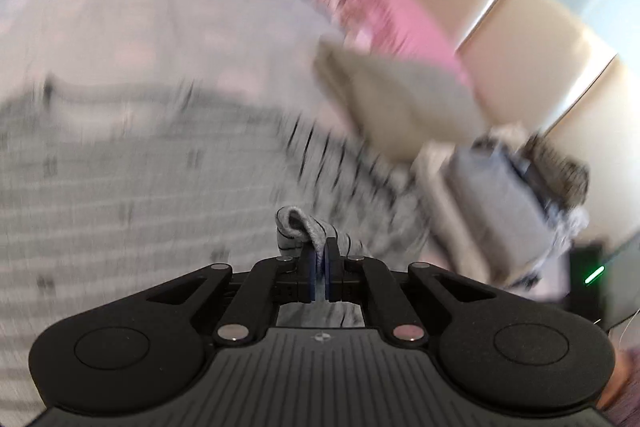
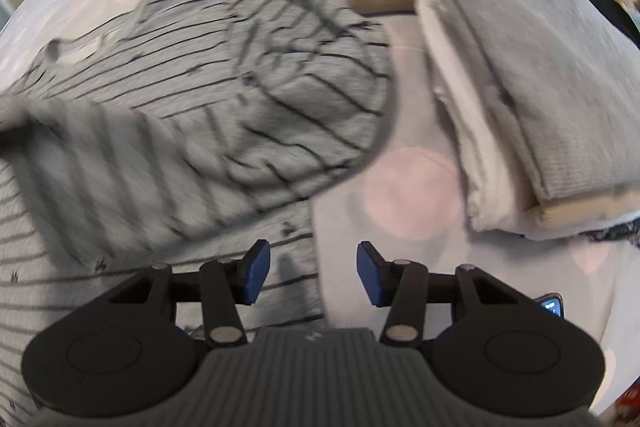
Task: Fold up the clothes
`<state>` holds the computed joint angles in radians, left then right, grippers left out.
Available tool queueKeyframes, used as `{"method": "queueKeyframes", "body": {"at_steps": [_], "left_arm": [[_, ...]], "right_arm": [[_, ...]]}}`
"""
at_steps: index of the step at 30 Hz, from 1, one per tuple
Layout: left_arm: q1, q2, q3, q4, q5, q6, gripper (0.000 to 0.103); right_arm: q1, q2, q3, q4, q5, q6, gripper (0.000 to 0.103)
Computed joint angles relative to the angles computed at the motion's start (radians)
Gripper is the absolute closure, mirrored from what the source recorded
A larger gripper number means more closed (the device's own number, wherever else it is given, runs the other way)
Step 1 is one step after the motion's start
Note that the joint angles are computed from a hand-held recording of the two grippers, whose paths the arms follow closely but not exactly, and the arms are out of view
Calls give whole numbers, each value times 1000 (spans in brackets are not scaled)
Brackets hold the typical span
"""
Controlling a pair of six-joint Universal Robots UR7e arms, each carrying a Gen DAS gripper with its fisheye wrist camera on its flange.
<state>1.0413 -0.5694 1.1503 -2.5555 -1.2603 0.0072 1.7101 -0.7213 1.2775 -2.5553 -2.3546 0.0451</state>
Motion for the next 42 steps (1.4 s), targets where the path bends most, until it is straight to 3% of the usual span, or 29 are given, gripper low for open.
{"method": "queueKeyframes", "body": {"at_steps": [5,9,12,18,20,23,27,30,34,37,42], "left_arm": [[-16,2,-108,-13,-18,13,101],[-9,-27,-130,-16,52,3,101],[6,-57,-117,-3,143,3,101],[83,-92,-78,102,253,-193,101],[103,-89,-64,116,298,-212,101],[118,-96,-49,148,348,-225,92],[107,-121,6,103,413,-141,79],[94,-143,55,44,434,-39,78],[80,-171,128,19,397,141,74],[69,-179,194,-26,409,292,62],[67,-155,273,-141,463,513,62]], "right_arm": [[-9,-3,-9,-14,-3,34,52],[-10,-4,-11,-45,6,37,52],[-11,1,-14,-83,18,19,52],[-7,32,-38,-147,45,-54,52],[-6,38,-46,-142,53,-56,52],[0,51,-59,-146,51,-75,52],[5,67,-78,-140,54,-89,52],[8,80,-98,-117,59,-85,52],[12,96,-116,-109,73,-104,52],[16,109,-129,-101,67,-114,52],[16,120,-146,-69,63,-95,52]]}}
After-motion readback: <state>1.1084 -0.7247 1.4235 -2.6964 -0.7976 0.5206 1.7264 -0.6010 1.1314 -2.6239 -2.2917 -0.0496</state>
